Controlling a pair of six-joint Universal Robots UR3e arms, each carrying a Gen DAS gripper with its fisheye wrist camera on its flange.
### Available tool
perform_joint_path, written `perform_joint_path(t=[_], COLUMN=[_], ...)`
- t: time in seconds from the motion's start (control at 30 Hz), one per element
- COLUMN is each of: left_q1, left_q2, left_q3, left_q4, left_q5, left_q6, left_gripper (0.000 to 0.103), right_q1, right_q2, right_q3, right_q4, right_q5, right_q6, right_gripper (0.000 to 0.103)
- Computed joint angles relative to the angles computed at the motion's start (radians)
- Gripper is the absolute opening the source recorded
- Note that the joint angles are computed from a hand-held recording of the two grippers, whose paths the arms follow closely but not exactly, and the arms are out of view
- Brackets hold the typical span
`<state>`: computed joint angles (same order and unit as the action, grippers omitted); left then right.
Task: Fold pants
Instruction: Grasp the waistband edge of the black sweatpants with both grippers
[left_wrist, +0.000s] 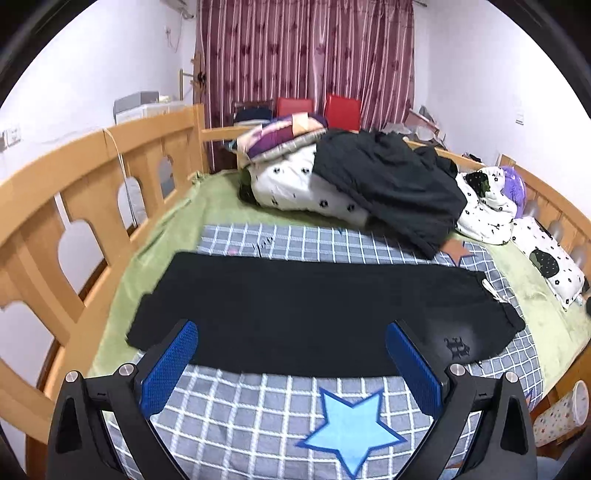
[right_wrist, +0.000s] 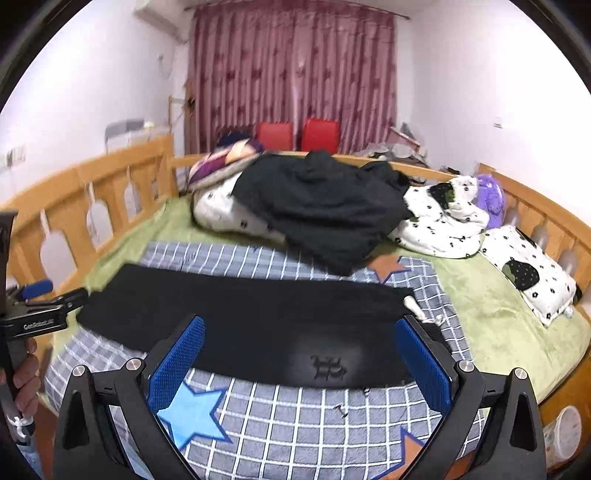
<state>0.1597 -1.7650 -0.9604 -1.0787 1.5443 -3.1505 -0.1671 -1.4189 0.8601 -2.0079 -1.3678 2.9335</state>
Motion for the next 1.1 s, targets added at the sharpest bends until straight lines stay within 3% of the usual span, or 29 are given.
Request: perform_joint_path(t=[0.07,0.2,0.43,0.53,0.7,0.77,0.9,1.03,1.1], left_q1=[0.03,0.058,0.155,0.16,0.21,0.219,0.247,0.331,0.36], left_q2=[0.005,-0.019,-0.104,-0.128,-0.174,-0.197,-0.249,-0.313,-0.354], left_q3=[-0.007,-0.054,-0.153,-0.267,-0.382,-0.422,-0.496,-0.53,-0.516], left_q4=[0.023,0.094,0.106,0.236,0.376,0.428,0.519,0.544,0.546], left_q5=[-0.007,0.088,-0.029,-0.005,-0.108,-0.117,-0.131,-0.264,-0.303], left_q6=[0.026,-0.005,-0.009,-0.01,-0.043,-0.057,-0.076,-0.127,-0.152], left_gripper=[0.103,0.103,0.102,0.101,0.1,0.1,0.1,0.093,0.085], right_q1=[-0.065,-0.165,-0.255,-0.287,-0.339,-0.359,-0.39,-0.377,-0.364], right_q2=[0.022,0.07,0.237,0.29,0.393,0.411,0.447,0.491,0.543], right_q3=[-0.079,-0.146,-0.122,-0.036,0.017,0.097,0.184,0.213,0.175], right_q4=[0.06,0.11,0.031,-0.055,-0.058,-0.129,-0.193,-0.247,-0.222], right_q5=[0.073,0.17,0.219,0.222,0.223,0.231,0.298,0.3,0.308], right_q6=[-0.007,-0.028,-0.045,-0.065,-0.103,-0.085,-0.046,-0.007,0.02], right_gripper=[0.101,0.101,0.099,0.088,0.071,0.062,0.06,0.06,0.06])
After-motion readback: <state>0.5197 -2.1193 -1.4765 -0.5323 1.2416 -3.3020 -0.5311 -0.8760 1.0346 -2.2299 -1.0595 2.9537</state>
